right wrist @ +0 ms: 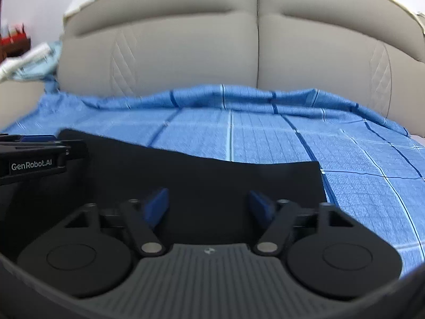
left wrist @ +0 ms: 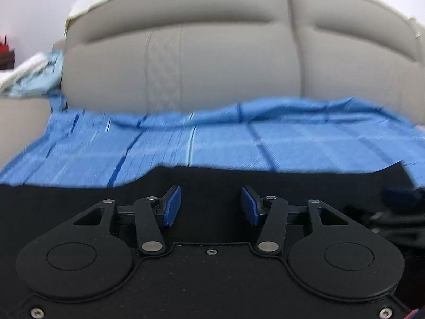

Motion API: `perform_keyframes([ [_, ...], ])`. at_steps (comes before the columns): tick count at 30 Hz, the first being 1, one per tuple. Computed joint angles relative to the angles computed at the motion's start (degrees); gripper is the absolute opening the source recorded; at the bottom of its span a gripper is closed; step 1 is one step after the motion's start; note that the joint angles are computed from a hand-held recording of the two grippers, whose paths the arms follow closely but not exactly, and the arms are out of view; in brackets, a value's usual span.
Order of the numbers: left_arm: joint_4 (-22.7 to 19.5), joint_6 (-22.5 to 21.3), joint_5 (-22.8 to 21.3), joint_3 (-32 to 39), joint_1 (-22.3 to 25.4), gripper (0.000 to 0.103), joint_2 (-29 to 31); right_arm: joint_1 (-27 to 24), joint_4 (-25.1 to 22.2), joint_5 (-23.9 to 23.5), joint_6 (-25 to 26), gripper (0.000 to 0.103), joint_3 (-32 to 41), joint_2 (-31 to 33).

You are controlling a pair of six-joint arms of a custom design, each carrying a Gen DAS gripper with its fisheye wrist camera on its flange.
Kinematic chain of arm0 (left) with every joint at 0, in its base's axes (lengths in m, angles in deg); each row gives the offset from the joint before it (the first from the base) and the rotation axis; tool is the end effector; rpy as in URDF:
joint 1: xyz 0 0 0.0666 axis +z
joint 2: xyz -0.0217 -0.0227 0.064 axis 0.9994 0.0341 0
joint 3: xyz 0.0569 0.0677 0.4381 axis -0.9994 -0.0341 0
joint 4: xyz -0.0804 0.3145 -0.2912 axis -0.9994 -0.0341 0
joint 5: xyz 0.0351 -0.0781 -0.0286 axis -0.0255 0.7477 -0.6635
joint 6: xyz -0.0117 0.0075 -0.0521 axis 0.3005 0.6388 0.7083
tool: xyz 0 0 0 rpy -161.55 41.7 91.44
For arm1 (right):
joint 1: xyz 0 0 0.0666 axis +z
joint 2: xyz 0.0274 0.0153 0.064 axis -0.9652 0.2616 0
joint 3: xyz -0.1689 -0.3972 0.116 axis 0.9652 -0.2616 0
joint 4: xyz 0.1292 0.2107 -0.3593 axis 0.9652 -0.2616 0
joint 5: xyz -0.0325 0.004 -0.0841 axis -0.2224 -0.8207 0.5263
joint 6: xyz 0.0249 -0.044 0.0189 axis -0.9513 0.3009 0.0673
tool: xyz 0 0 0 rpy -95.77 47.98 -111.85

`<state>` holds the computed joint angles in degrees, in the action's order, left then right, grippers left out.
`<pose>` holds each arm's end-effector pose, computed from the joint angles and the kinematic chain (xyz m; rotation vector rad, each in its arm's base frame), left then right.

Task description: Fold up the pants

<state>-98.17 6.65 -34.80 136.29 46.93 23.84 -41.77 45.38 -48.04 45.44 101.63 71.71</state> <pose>0.4722 -0.3997 0.3152 0.4891 2.0896 -0.1800 0.3917 0.2286 0.3056 0.3207 2.1635 -0.1286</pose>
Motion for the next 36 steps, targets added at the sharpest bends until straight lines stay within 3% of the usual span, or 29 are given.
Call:
perform_keyframes([
  [1,-0.41,0.5,-0.5,0.15,0.24,0.05,0.68,-0.19,0.78,0.47,0.58,0.075,-0.25,0.05],
  [5,5.77,-1.36,-0.39,-3.56,0.77,0.054,0.23,-1.41,0.11,1.06,0.09,0.076,-0.96,-0.82],
  [7,7.1,-1.96,-0.71,-4.53,0.77,0.056,-0.09,-1.47,-1.01,3.09,0.08,0.084,-0.98,-0.69],
  [12,6.43,1.18,0.83,-4.55,1.59,0.063,-0.25,-2.42,-4.63,6.56,-4.02,0.094,-1.07,-0.76],
  [16,5.95,1.52,0.72,-4.68,1.65,0.064,-0.67,-2.81,-8.02,7.85,-11.12,0.093,-0.98,-1.6],
  [21,-1.4,3.79,-0.79,-4.2,1.18,0.063,-3.34,3.14,-3.18,13.65,-8.48,0.094,-3.51,-3.64],
  [24,-1.12,3.79,0.78,-7.42,0.96,0.066,-6.62,7.81,-0.16,16.94,-5.82,0.103,-4.39,-3.32],
  [26,-0.71,2.73,0.41,-9.63,0.52,0.07,-8.3,10.47,0.95,17.65,-5.17,0.103,-4.22,-2.5],
  [32,-1.9,3.41,0.04,-14.16,-0.07,0.073,-11.5,16.44,-3.37,19.07,-11.15,0.103,-2.53,0.22],
  [36,-1.79,3.19,-0.89,-16.47,-0.54,0.081,-13.27,18.2,-7.53,19.68,-15.12,0.103,-2.21,1.27],
])
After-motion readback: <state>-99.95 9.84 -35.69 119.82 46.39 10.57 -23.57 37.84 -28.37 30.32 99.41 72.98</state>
